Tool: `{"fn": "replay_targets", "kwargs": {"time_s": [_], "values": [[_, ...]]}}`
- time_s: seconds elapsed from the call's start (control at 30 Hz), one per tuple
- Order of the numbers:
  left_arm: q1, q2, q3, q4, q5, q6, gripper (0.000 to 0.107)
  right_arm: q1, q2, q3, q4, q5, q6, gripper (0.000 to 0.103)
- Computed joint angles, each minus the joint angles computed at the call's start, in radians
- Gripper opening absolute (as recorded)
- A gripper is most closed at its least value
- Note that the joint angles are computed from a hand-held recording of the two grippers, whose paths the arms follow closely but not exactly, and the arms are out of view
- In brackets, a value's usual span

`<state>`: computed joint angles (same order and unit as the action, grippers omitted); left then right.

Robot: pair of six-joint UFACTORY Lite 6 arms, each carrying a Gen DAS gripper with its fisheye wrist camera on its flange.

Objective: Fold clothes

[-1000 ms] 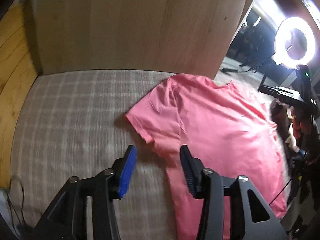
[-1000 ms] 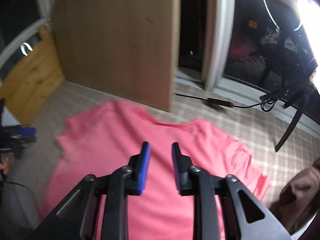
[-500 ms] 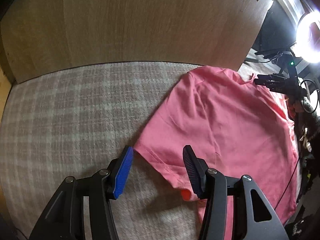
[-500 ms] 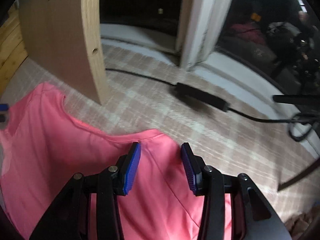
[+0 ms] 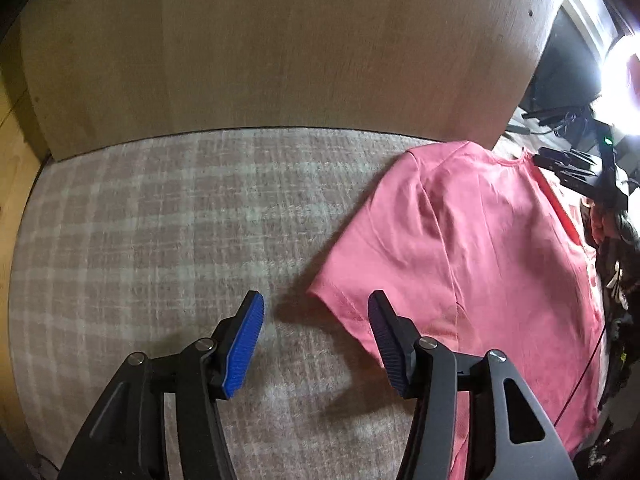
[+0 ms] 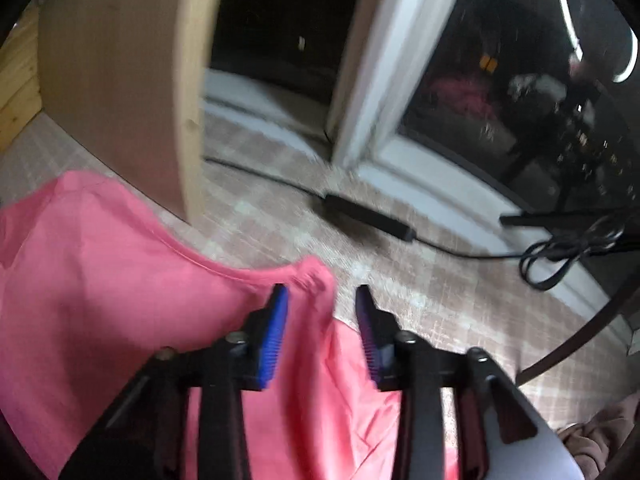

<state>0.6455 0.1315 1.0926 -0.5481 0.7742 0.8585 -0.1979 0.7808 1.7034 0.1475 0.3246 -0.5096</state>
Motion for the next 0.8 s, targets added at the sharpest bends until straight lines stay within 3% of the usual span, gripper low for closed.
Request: {"fn": "replay_targets", "kwargs": {"time_s": [0.07, 0.23, 0.33, 0.43, 0.53, 0.67, 0.8], "values": [[0.020, -0.001, -0.004, -0.009, 0.017, 0.014, 0.052, 0.010, -0.074, -0.070, 0.116, -0.022, -0.095, 0.037], [0.075, -0.082, -0.081, -0.034, 0.066, 0.071, 0.052, 0.047, -0.194, -0.148, 0.541, 0.116, -0.468, 0.037], [0.134, -0.201, -0.175, -0.017, 0.123, 0.109, 0.052, 0.104, -0.249, -0.188, 0.616, 0.206, -0.535, 0.037], [0.282, -0.364, -0.257, 0.006, 0.250, 0.179, 0.052, 0.152, -0.310, -0.234, 0.646, 0.266, -0.535, 0.037], [0.478, -0.495, -0.297, 0.030, 0.408, 0.284, 0.053, 0.187, -0.388, -0.293, 0.671, 0.321, -0.515, 0.037], [0.884, -0.612, -0.293, 0.063, 0.653, 0.510, 0.055, 0.248, -0.561, -0.428, 0.640, 0.318, -0.457, 0.037], [1.303, -0.597, -0.226, 0.172, 0.837, 0.791, 0.056, 0.272, -0.740, -0.557, 0.663, 0.364, -0.416, 0.037]]}}
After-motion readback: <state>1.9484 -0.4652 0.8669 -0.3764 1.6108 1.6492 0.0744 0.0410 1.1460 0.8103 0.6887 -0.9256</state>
